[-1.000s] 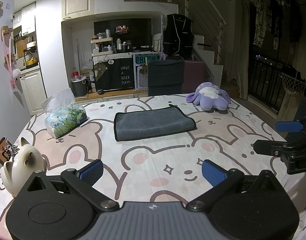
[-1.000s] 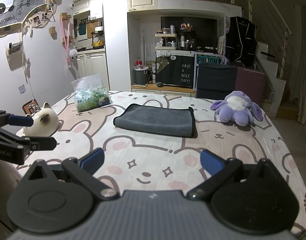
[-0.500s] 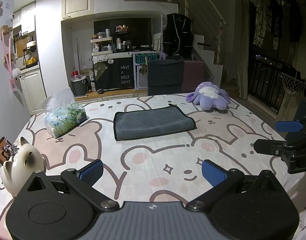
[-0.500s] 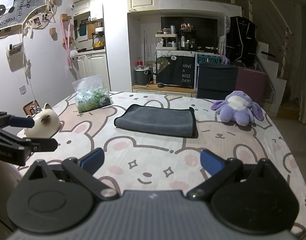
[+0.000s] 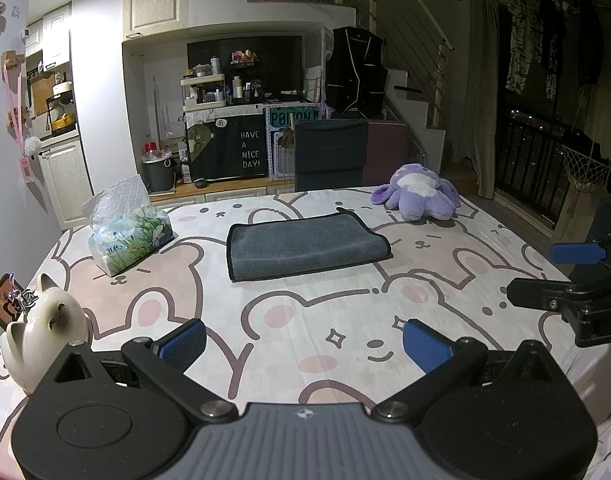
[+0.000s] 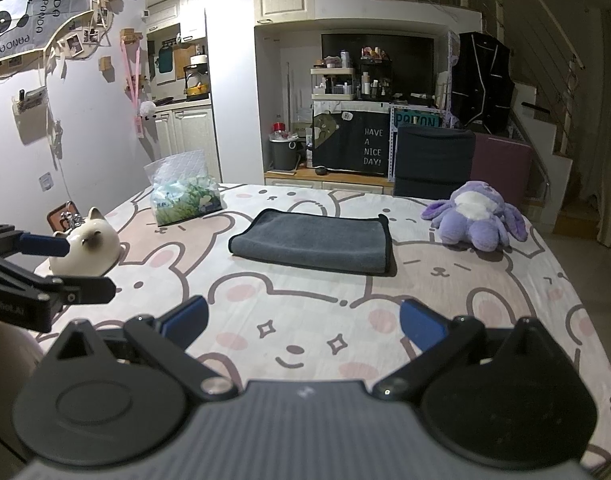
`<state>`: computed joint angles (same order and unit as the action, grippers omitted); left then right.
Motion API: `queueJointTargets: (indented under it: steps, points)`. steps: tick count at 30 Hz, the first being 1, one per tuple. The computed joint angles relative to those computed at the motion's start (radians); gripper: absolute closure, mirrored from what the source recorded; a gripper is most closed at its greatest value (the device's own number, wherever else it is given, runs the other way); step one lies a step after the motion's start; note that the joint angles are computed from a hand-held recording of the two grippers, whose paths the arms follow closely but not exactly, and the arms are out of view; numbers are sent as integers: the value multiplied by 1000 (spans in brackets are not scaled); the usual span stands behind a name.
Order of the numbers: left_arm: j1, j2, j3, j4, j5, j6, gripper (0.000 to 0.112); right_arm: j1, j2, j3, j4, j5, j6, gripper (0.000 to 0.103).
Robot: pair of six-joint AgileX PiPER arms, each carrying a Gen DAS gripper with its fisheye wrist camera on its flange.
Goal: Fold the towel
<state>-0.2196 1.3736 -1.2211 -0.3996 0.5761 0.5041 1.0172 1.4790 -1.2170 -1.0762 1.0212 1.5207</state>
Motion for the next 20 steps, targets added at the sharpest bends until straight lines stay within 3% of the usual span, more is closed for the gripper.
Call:
queueJointTargets:
  steps: [20]
  points:
    - [-2, -1, 1, 8, 0, -6, 9, -1, -2, 4, -3, -5, 6, 1]
